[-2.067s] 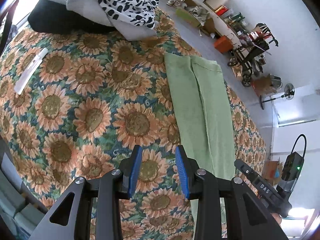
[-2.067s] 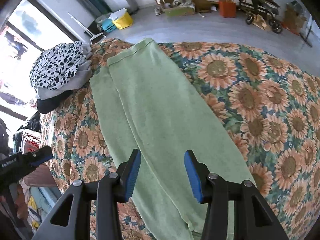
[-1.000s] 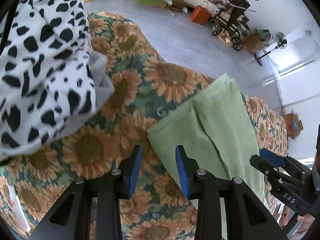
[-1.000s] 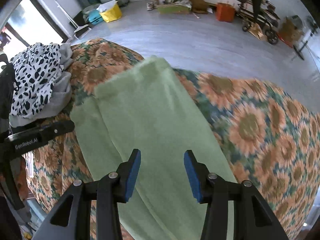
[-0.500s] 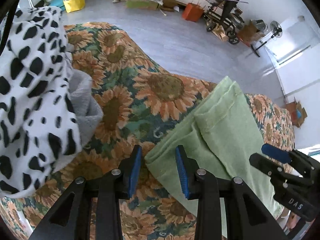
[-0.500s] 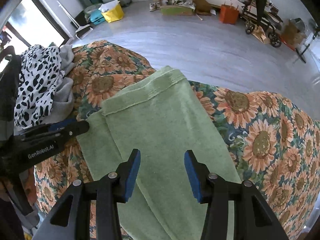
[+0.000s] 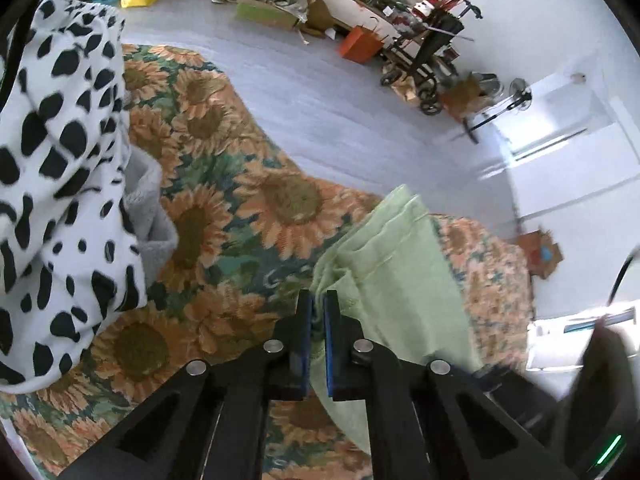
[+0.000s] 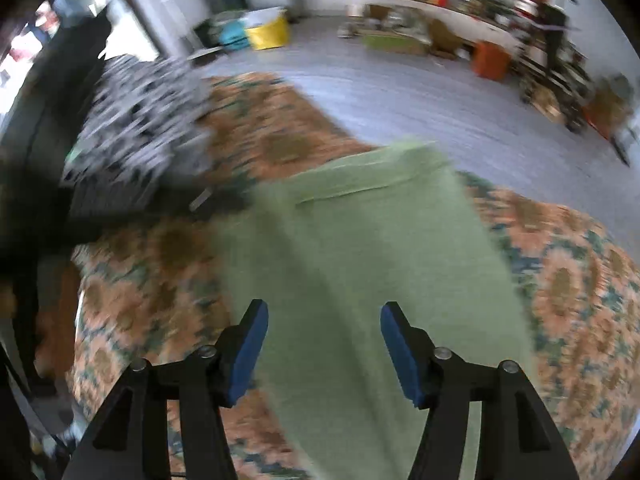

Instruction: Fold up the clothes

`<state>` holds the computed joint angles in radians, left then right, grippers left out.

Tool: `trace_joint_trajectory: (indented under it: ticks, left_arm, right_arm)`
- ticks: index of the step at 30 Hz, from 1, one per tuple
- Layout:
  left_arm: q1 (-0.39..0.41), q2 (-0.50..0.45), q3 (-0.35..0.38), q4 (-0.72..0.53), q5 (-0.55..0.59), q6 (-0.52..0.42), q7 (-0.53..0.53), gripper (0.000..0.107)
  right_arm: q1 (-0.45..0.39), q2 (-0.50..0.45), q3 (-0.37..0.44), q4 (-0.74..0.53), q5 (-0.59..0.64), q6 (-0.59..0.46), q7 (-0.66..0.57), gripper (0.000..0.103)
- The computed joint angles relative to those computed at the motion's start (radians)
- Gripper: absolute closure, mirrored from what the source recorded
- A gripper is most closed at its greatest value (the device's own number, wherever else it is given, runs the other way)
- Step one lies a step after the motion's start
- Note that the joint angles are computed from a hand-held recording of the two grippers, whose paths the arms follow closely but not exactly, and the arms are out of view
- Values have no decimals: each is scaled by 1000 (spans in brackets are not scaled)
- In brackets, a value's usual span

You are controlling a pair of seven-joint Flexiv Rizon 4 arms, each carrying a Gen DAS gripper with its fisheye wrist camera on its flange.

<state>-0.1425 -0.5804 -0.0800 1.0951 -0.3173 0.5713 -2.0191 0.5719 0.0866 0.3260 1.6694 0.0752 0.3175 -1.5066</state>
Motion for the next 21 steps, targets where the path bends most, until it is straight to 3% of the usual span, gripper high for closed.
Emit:
trace_joint_trajectory:
  ticks: [3,6,8,9,10,11,13,14,15,18,21]
  left_arm:
    - [4,-7,-12,-18,-18,-10,6,102]
    - [9,5,-11,5,-33,-1,-1,102]
    - [10,15,-9,28,-44,8,-22,102]
    - [12,22,-7,40,-50,6,-38,102]
    - [14,32,-8,61,-61,8,-51,102]
    - [18,40,-11,83,-76,23,-61,100]
    - [23,55,-17,131,-109,76,-80,80]
    - [25,68,-22,169,-134,122,-88,61]
    - [28,82,-29,209,-162,169,-95,53]
    - [33,91,-41,235,-192,191,-97,53]
    - [23,78,-30,204,-167,153,-129,53]
  right_arm:
    - [23,3,27,39,-10,49,-7,39]
    - [42,-7,50,88,-112,124,65,40]
    - [49,-13,50,104,-169,150,102,68]
    - [52,-15,49,106,-187,153,107,87]
    - [54,-16,47,105,-196,156,110,95]
    - [55,-18,42,99,-188,158,107,96]
    - [54,-22,33,84,-170,150,107,96]
    - [51,-25,29,77,-157,147,113,96]
    - [49,-30,24,69,-141,144,117,96]
    - [40,-32,15,49,-117,132,111,96]
    - [35,-31,14,42,-103,131,105,96]
